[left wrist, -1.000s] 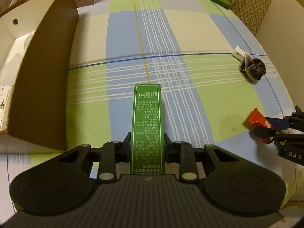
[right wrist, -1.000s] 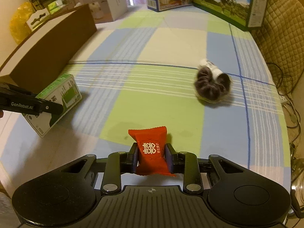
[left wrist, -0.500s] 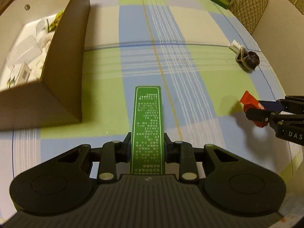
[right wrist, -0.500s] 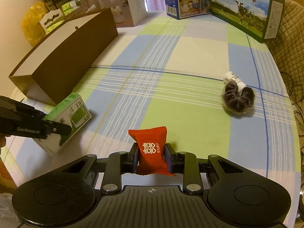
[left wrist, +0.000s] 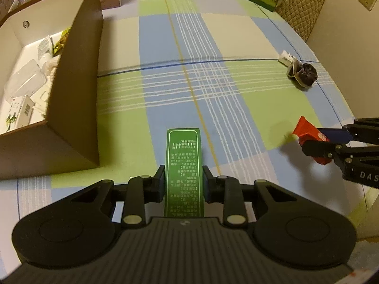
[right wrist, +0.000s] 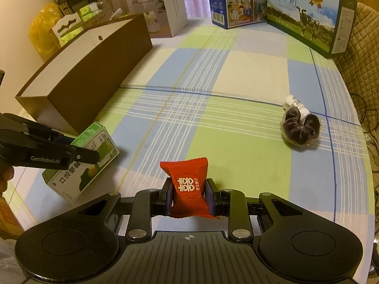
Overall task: Organize objects
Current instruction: 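Carry the green medicine box and red packet over the open box with both grippers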
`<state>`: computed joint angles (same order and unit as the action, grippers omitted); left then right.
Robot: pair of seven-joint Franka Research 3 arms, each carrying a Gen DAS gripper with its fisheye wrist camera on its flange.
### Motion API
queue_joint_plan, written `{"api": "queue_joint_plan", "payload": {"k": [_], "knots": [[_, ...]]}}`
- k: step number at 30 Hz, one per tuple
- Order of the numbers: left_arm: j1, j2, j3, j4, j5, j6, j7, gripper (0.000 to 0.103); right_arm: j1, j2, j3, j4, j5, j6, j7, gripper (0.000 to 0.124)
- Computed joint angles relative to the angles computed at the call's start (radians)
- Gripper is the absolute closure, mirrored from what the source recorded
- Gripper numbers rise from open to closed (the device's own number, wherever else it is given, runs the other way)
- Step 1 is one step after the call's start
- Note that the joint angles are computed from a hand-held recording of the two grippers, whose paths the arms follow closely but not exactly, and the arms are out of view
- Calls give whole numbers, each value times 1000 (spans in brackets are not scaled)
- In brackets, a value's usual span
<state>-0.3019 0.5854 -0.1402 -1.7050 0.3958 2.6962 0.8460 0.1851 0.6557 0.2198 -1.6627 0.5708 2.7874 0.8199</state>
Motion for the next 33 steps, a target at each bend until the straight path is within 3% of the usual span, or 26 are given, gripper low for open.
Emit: {"api": "queue_joint_plan", "payload": {"k": [8, 17, 19, 22, 24, 33], "knots": [[-10, -128, 41, -135, 59, 80, -96, 78, -18, -1, 55, 36, 53, -29, -60, 99], [-13, -320, 115, -305, 301, 138, -372, 78, 7, 36, 112, 157, 147, -116, -177, 99], [28, -356, 100, -348, 306, 194, -397, 78, 25, 57, 117, 203, 159, -147, -191, 99], [55, -402, 91, -367, 356, 172, -444, 78, 53, 93, 123, 275, 177, -180, -206, 99], [85, -437, 82, -394, 378, 204, -466, 78, 71, 116, 124, 323, 187, -201, -201, 99], [184, -493, 74, -393, 617, 167, -625, 78, 179, 271, 99, 604, 127, -283, -121, 99]]}}
